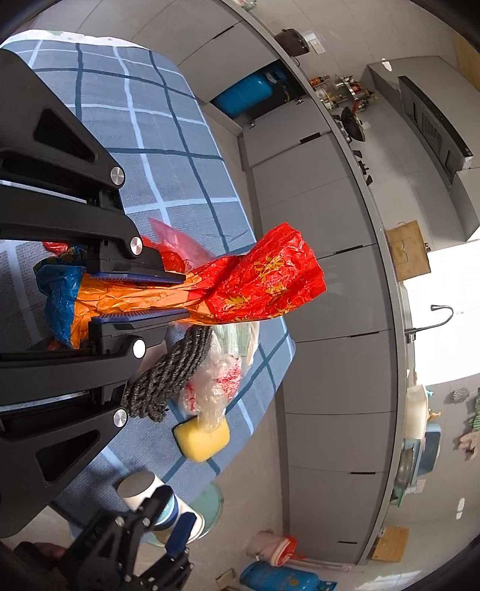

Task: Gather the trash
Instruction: 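Carry the white paper cup over the teal basin and open the right tool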

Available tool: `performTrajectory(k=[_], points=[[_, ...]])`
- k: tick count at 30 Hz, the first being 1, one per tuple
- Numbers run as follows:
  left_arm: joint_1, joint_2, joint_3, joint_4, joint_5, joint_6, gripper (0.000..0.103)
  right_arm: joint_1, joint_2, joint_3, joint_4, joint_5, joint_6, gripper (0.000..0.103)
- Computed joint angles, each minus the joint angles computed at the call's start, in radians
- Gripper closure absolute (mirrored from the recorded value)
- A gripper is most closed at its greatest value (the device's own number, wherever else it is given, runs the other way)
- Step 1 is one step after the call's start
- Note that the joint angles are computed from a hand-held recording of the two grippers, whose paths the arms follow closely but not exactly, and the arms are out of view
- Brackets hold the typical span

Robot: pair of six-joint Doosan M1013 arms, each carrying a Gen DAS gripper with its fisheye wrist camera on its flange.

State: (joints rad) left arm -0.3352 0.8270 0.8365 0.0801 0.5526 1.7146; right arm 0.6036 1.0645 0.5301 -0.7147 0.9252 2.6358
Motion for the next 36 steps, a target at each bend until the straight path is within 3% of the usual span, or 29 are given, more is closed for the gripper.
performTrajectory(k=[4, 5, 6, 7, 10, 15, 18, 19, 26, 36], points=[[0.001, 0.004, -0.004, 0.006, 0.010, -0.006, 0.089, 0.000, -0.015, 0.034, -0.024, -0.012, 0.038, 0.052], [0.000, 0.006, -0.007, 0.001, 0.013, -0.002, 0.089, 0.004, -0.023, 0.047, -0.063, -0.013, 0.068, 0.047], [0.000, 0.007, -0.008, -0.003, 0.013, 0.003, 0.089, 0.010, -0.032, 0.063, -0.113, -0.009, 0.103, 0.026], [0.000, 0.008, -0.011, -0.007, 0.015, 0.006, 0.089, 0.018, -0.039, 0.074, -0.175, 0.012, 0.136, 0.014], [-0.001, 0.010, -0.010, -0.031, 0.016, 0.024, 0.089, 0.031, -0.025, 0.043, -0.235, 0.110, 0.102, 0.005], [-0.004, 0.010, -0.001, -0.044, 0.024, 0.039, 0.089, 0.017, 0.049, -0.085, -0.051, 0.212, -0.104, 0.005], [-0.006, 0.008, 0.005, -0.046, 0.024, 0.047, 0.089, 0.022, 0.075, -0.121, -0.054, 0.227, -0.134, 0.006], [-0.008, 0.006, 0.006, -0.046, 0.022, 0.053, 0.089, 0.021, 0.066, -0.103, -0.052, 0.207, -0.123, 0.017], [-0.028, 0.000, -0.004, -0.117, 0.012, 0.155, 0.089, 0.010, -0.034, 0.070, -0.127, 0.100, 0.032, 0.019], [-0.099, 0.044, -0.084, -0.332, 0.061, 0.440, 0.089, -0.040, -0.148, 0.295, -0.195, 0.135, 0.259, 0.018]])
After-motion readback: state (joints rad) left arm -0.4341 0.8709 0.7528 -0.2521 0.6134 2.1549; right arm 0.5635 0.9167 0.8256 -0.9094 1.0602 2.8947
